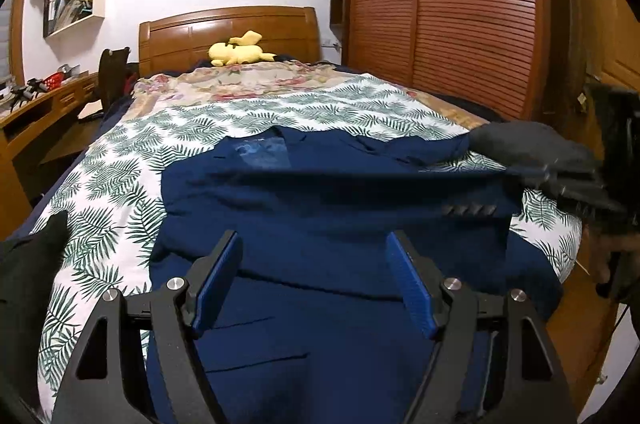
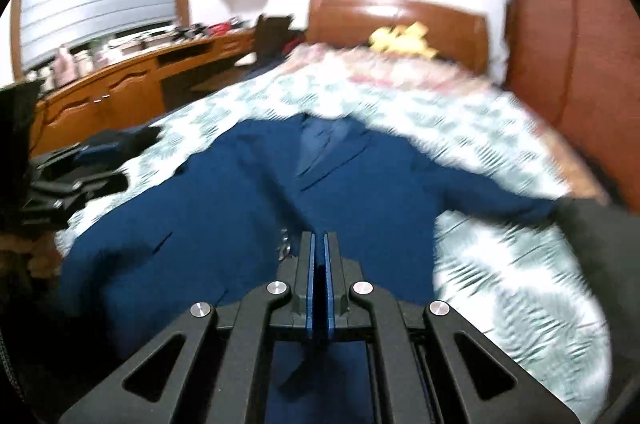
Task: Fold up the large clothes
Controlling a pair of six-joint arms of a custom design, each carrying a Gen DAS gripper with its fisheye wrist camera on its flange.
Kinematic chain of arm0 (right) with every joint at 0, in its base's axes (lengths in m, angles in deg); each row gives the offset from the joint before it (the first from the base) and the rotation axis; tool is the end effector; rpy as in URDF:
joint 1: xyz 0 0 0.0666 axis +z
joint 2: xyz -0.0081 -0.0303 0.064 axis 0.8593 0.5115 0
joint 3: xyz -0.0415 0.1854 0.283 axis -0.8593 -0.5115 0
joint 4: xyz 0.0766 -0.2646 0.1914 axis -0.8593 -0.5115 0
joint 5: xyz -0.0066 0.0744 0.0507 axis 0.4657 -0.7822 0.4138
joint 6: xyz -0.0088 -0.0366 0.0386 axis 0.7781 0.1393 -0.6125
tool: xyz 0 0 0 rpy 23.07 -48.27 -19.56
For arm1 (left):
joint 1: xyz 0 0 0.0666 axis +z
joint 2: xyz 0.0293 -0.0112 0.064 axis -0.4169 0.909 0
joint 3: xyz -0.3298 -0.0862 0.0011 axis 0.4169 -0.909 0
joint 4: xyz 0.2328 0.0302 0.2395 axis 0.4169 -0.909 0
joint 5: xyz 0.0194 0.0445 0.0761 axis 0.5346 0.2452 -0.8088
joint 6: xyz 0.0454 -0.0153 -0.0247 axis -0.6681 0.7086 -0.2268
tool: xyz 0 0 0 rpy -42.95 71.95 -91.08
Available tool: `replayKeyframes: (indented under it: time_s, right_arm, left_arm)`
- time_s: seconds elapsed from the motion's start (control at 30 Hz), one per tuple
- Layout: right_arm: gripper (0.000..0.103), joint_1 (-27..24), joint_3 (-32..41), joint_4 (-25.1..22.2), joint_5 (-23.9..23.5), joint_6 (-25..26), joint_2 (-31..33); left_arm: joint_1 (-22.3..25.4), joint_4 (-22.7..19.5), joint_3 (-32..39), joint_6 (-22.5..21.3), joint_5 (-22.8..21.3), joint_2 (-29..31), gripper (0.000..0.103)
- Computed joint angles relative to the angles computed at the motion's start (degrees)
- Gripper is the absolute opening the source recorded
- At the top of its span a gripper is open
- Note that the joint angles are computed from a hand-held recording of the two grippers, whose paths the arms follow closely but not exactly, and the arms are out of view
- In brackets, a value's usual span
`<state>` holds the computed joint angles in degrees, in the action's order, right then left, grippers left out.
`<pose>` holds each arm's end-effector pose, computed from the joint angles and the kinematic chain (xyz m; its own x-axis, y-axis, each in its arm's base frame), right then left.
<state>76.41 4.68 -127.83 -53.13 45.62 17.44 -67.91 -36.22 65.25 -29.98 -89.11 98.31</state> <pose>0.3190 0.1017 0.5341 -0.3762 -0.2332 -0.8967 -0.4196 0.9058 -0.0595 0.3578 -0.3195 0.4821 -0.4989 0.1097 -0.8597 0.2810 0.9588 -0.0408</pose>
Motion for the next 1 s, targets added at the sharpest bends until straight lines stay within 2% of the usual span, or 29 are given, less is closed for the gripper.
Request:
replayKeyframes:
  time_s: [0.07,0.23,0.27,0.33,0.4,0.53,0.77,0.9,1.0]
  right_arm:
    - [0.004,0.4,-0.1,0.7,3.8,-0.4,-0.3]
    - [0.004,-0.1,2.4,-2.0,8.9,-2.7,4.9]
    - [0.006,-0.1,2.8,-2.2,9.4,-3.4,5.9]
    - [0.017,0.0,3.4,-2.2,11.4,-4.3,7.3]
    - [0.023,0.2,4.0,-2.0,12.5,-4.7,8.6]
    - [0.033,0.3,6.3,-2.7,9.2,-4.2,11.7]
    - [0.034,-2.4,5.6,-2.5,1.3,-0.1,14.5]
    - [0.034,-3.1,6.8,-4.4,0.0,1.4,17.4]
    - [0.035,-3.7,5.5,-2.5,-1.2,3.3,17.5]
  left_arm:
    - [0.2,0.1,-0.2,0.3,0.0,-0.2,0.075]
    - [0.1,0.1,-0.4,-0.1,0.0,-0.1,0.075]
    - [0.1,0.1,-0.4,-0.2,0.0,-0.1,0.075]
    - [0.1,-0.1,-0.1,-0.4,0.2,0.3,0.075]
    - [0.0,-0.2,0.2,-0.6,0.3,0.7,0.075]
    - [-0.1,-0.2,1.1,-0.3,0.7,1.9,0.075]
    - [-0.4,-2.0,5.1,1.2,1.2,6.2,0.075]
    - [-0.9,-3.2,8.5,1.5,1.3,9.2,0.075]
    - [-1.3,-3.7,11.6,1.6,1.1,11.8,0.075]
